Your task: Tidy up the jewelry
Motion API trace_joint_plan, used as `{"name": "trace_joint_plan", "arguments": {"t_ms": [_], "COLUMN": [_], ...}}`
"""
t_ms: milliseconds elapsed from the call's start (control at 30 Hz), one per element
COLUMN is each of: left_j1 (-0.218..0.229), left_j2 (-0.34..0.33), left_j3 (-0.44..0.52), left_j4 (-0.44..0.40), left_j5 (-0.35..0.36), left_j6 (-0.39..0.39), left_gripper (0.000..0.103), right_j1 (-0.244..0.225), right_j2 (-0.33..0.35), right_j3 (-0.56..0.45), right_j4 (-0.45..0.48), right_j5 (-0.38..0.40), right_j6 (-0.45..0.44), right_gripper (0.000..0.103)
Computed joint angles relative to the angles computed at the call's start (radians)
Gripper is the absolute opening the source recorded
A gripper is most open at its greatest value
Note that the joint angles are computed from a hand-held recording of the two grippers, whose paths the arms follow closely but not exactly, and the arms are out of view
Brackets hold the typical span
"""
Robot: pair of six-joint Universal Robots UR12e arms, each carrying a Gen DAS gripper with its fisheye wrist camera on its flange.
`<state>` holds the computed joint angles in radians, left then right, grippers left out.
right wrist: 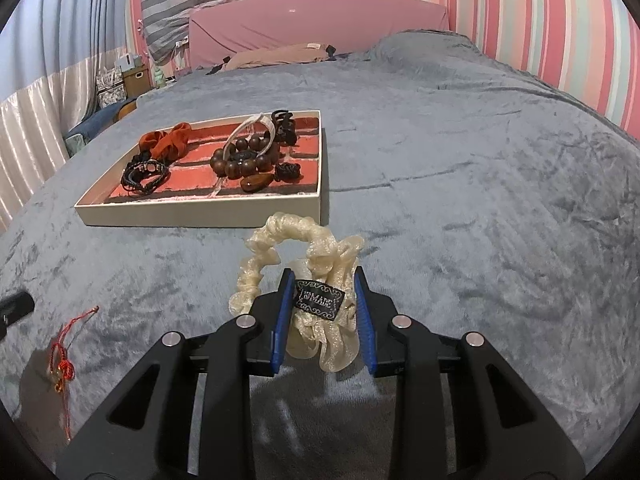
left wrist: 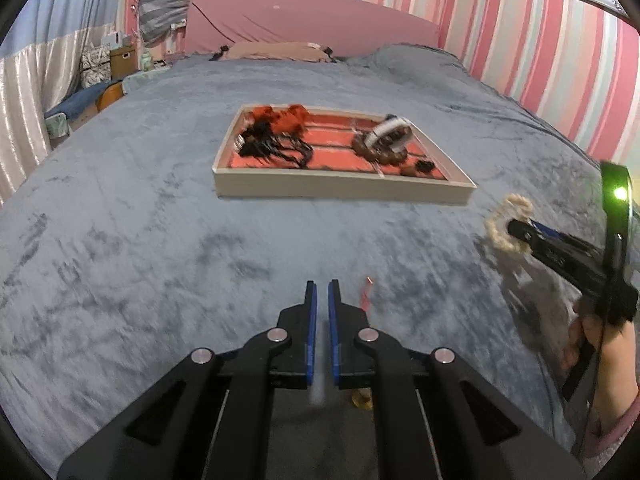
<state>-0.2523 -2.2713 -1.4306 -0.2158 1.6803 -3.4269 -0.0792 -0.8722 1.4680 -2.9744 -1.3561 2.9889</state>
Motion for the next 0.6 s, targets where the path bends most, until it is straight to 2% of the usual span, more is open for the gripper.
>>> {"name": "trace_joint_plan", "arguments": {"t_ms": [233,300,333,367,433,600], "left_j1": [-0.021,-0.024,-0.027,-0.031,-0.035,-0.031], "left_j2": [0.004,0.001,0.000,-0.003,-0.005,-0.018], "left_j3": [-0.016,-0.013,-0.012,-0.012,-0.016,0.005], "left_j4": [-0.009,-0.028,-0.031,-0.026,-0.017,-0.095], "left_j5": [0.019,0.026,0.040,0.062,0.074,0.040], "left_j6": [0.015,0.013,0.013,0.013,0.019,0.037], "left_gripper": [0.008,0.021,0.043,0.056,0.057,0.057], "right_j1": [-0.006,-0.008,-0.008,-0.008,-0.009,-0.014], "right_j2": [-0.005,-0.005,-0.004,-0.004,-0.003,0.003], "right_j3": [0.013,0.014,0.014,0.014,0.015,0.012], "right_j4": [-0.007,-0.006,-0.005,-0.005,-0.005,0.004], "right_j5": [0.006,0.011,0.011,0.012,0.013,0.021], "right_j6": [0.005,0.010,0.008,0.006,0.007,0.018], "right_gripper": [0.029,0.029,0.029,0.029,0.029,0.029]}}
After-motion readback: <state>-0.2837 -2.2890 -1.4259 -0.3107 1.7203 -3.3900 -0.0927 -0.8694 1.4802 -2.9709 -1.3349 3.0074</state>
